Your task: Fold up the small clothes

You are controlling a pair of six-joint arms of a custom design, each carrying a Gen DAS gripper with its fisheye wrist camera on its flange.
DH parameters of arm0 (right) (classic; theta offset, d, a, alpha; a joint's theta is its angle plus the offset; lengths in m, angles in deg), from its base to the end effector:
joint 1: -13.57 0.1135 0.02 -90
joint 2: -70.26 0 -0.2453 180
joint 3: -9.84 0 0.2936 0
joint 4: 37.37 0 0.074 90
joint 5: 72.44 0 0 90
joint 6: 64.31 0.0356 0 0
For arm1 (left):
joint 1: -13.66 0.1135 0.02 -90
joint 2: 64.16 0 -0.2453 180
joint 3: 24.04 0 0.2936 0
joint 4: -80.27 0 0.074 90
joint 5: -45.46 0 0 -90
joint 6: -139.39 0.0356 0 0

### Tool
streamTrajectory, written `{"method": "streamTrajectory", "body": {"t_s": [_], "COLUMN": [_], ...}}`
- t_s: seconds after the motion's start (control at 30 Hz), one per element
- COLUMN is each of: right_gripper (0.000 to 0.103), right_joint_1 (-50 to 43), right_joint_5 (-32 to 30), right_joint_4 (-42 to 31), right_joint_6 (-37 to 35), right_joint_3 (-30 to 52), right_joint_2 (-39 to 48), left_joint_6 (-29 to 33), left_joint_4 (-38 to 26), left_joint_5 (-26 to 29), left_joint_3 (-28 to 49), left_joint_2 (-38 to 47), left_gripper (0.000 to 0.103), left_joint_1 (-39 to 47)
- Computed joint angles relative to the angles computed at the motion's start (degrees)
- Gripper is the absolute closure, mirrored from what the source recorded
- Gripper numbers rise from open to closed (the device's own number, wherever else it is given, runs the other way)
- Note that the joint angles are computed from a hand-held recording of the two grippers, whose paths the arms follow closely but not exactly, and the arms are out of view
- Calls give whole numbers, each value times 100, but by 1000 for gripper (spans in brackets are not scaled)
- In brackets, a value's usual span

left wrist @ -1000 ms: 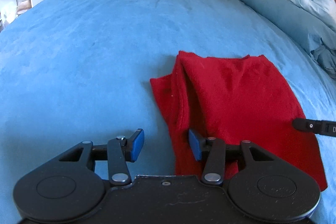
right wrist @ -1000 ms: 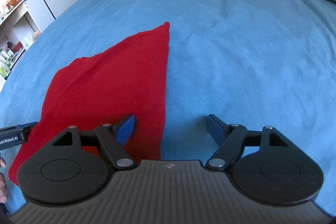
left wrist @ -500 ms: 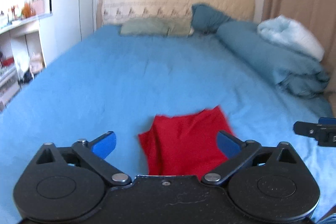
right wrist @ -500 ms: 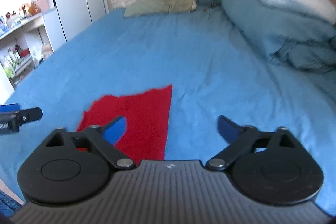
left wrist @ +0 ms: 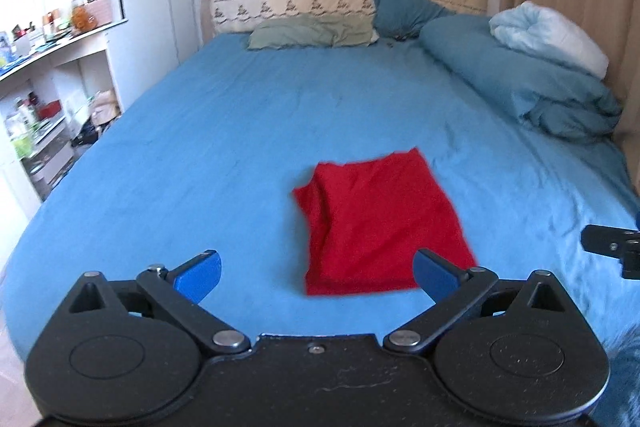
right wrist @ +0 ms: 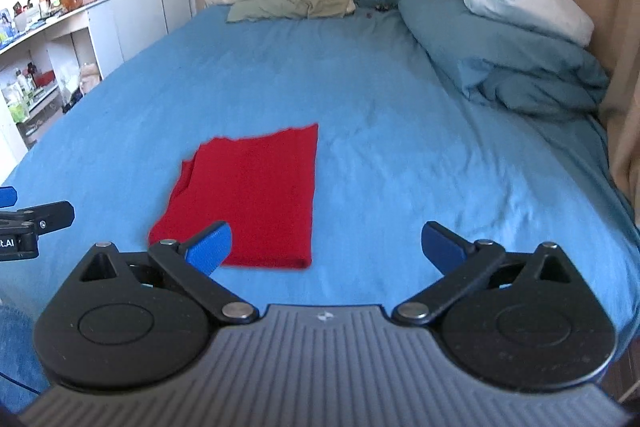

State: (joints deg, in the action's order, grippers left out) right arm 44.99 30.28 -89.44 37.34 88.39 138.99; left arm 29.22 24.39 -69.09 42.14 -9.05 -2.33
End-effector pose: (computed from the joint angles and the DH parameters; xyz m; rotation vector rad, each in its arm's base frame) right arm 0.2608 0.1501 0.3191 -0.2815 2.2724 0.1345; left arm 0.2380 -0.0528 0.2961 -0.2874 2.2545 0.1758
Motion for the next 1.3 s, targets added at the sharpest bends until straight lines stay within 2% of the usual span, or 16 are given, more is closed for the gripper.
{"method": "streamTrajectory", "body": {"t_s": [0.2,0.4,0.67,1.3], "right_gripper": [0,0,0,0], "right_joint_1": [300,521,586,501], "right_joint_5": [59,246,391,293], "right_joint_4": [-193,-309,-409,-429], "right_joint_6": [362,557,595,608], "right_joint_3": [-557,-720,-706,-735], "right_joint_2": [-338,-438,-532,-600], "left_joint_6": [-336,-337,-335,-324], "left_joint_4": [-474,-504,-481,-480], "left_joint_5": [-154,-163,-229,-418], "left_joint_3": [-602,-759,-783,-768], "left_joint_2": [-719,-962,-1053,-1083], "left_gripper": [0,0,0,0], "left_joint_1": [-161,-155,-225,-399]}}
